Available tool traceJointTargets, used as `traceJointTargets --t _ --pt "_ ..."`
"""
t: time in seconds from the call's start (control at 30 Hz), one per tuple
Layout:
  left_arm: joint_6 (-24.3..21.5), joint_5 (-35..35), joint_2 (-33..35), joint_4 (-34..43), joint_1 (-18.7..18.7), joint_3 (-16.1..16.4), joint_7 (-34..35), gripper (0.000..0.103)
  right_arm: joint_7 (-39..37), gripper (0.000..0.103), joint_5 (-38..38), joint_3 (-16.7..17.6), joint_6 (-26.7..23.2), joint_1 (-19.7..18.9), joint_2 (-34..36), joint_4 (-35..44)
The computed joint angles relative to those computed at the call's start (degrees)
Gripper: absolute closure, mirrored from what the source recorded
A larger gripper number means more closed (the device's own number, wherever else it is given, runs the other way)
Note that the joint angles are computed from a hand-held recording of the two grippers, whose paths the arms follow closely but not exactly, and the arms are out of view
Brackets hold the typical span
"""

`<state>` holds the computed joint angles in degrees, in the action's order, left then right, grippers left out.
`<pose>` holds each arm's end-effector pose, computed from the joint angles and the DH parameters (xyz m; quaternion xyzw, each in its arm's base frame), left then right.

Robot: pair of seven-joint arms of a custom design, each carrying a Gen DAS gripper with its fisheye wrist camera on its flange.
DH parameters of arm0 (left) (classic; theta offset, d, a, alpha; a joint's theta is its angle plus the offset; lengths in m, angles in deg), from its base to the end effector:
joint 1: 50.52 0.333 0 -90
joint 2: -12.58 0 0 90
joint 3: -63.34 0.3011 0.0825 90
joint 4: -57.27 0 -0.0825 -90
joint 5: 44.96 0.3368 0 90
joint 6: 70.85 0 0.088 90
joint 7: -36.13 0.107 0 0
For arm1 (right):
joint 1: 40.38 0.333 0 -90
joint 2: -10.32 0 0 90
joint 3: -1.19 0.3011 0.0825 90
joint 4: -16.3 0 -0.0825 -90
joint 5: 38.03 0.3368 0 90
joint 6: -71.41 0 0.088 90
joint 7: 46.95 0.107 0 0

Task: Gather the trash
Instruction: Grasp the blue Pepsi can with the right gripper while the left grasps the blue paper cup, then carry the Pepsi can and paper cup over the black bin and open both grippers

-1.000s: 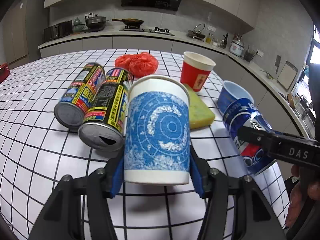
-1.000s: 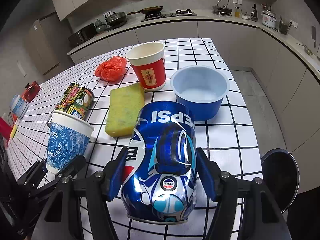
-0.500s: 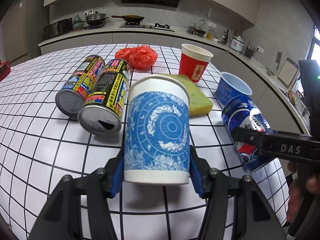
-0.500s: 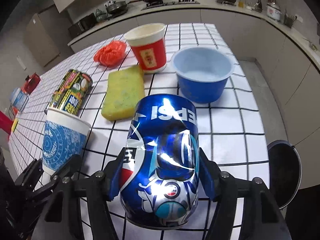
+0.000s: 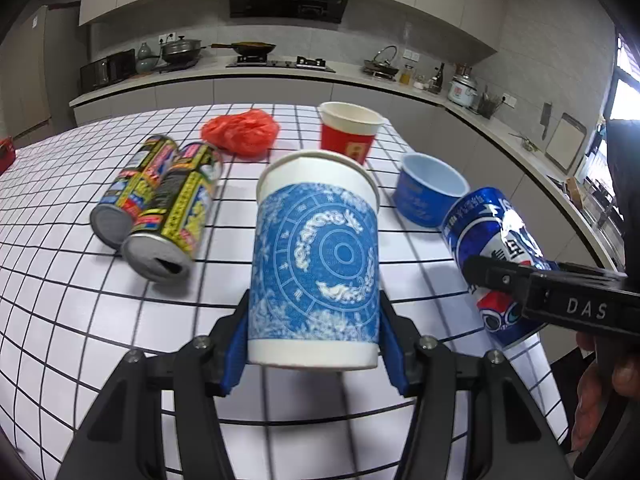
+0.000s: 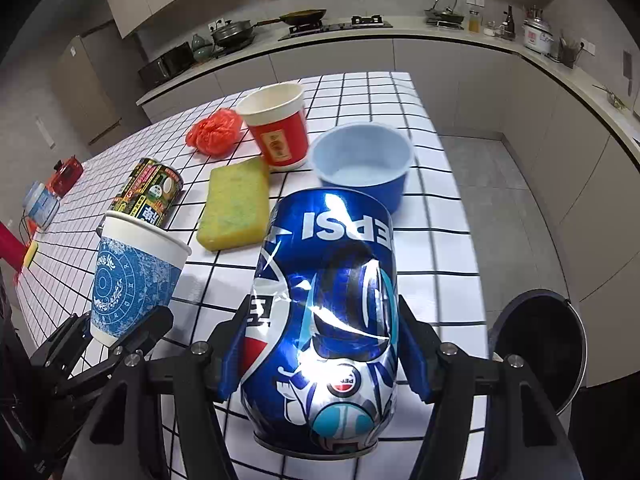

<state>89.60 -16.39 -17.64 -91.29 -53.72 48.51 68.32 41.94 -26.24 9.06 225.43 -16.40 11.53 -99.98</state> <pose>0.3643 -0.1529 0.5119 -0.7306 0.5577 -0.2950 0.2613 0.4792 0.2893 0.5159 -0.7945 0.5160 -0.0906 0.3071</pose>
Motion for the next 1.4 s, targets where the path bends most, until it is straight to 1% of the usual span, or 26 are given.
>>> traceJointTargets --t 0.33,0.43,0.67,0.83,1.0,1.2,1.4 --pt "-3.1 4.1 4.1 6.0 -0.2 -5.2 -6.4 0.046 -8.3 0.037 7.7 -2.0 0.9 -2.7 -5.5 -5.2" --pt "-4.6 6.2 6.5 8.9 -1.0 -6.6 -8.9 0.046 -11.3 0.037 10.0 -2.9 0.5 -3.6 -6.9 -6.5" --pt "-8.3 11.8 13.0 16.1 -4.5 -8.1 -14.5 0.046 -18.2 0.037 14.9 -5.7 -0.8 -6.7 -10.0 -9.3" --pt "-11.0 15.0 18.6 21.9 -8.3 -8.1 -17.2 0.046 -22.3 0.037 16.9 -7.7 -2.2 -9.4 -11.4 -10.7" --pt "-13.4 17.9 24.3 27.9 -12.5 -7.4 -19.2 0.046 -25.9 0.037 18.3 -9.6 -3.6 -12.4 -12.0 -11.6" --pt "-15.7 19.8 30.4 34.4 -17.8 -5.4 -20.1 0.046 -29.8 0.037 19.7 -11.5 -5.3 -15.8 -11.8 -11.5" --pt "-17.7 20.6 35.5 40.3 -21.9 -3.6 -20.2 0.046 -34.8 0.037 21.7 -13.0 -6.4 -18.5 -11.6 -11.7"
